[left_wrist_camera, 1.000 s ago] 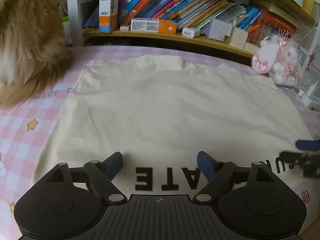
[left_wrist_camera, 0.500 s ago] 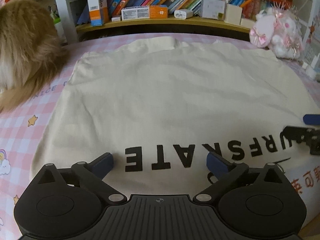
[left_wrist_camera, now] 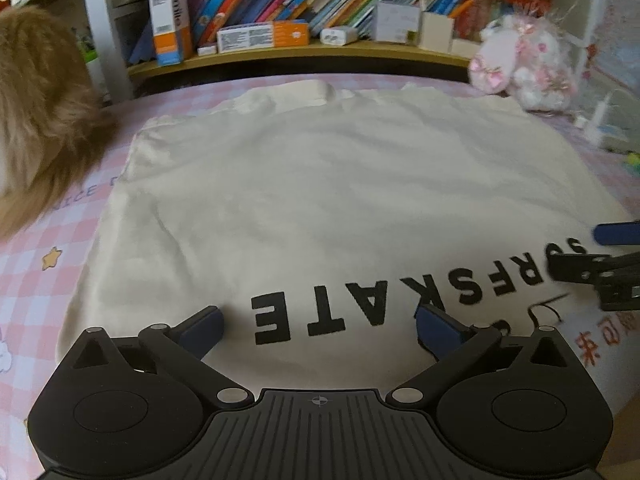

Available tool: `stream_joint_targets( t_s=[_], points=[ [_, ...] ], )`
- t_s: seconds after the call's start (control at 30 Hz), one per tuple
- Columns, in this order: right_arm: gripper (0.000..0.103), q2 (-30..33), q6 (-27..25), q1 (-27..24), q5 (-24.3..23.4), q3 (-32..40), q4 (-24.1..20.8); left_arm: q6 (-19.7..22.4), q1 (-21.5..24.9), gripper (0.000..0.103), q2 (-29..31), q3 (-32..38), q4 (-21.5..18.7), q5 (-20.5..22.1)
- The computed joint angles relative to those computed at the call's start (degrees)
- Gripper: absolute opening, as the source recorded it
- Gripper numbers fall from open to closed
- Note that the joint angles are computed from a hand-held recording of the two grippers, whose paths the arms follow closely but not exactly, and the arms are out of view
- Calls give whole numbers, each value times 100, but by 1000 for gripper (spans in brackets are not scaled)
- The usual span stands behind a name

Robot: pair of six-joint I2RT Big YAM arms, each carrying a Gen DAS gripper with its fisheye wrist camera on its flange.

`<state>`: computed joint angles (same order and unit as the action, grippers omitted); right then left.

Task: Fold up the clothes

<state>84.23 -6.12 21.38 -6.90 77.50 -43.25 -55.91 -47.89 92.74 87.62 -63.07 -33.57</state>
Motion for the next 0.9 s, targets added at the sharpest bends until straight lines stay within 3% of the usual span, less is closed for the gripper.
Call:
stream_joint_targets(
  t_s=[0.17, 0.47, 0.7, 0.9],
  points=[
    [84, -249, 270, 431, 493, -147, -18, 163, 134, 103, -694, -747, 818, 218],
    [84, -440, 326, 1390, 902, -203, -55, 19, 534, 103, -1923, -2022, 1688, 946],
    [84, -175, 6, 2057, 748, 194, -63, -783, 1105, 103, -2856, -2909, 2268, 1612],
    [82, 238, -236, 2433, 399, 745, -173, -1474, 1464, 103, -3468, -3469, 2488, 1833]
  ],
)
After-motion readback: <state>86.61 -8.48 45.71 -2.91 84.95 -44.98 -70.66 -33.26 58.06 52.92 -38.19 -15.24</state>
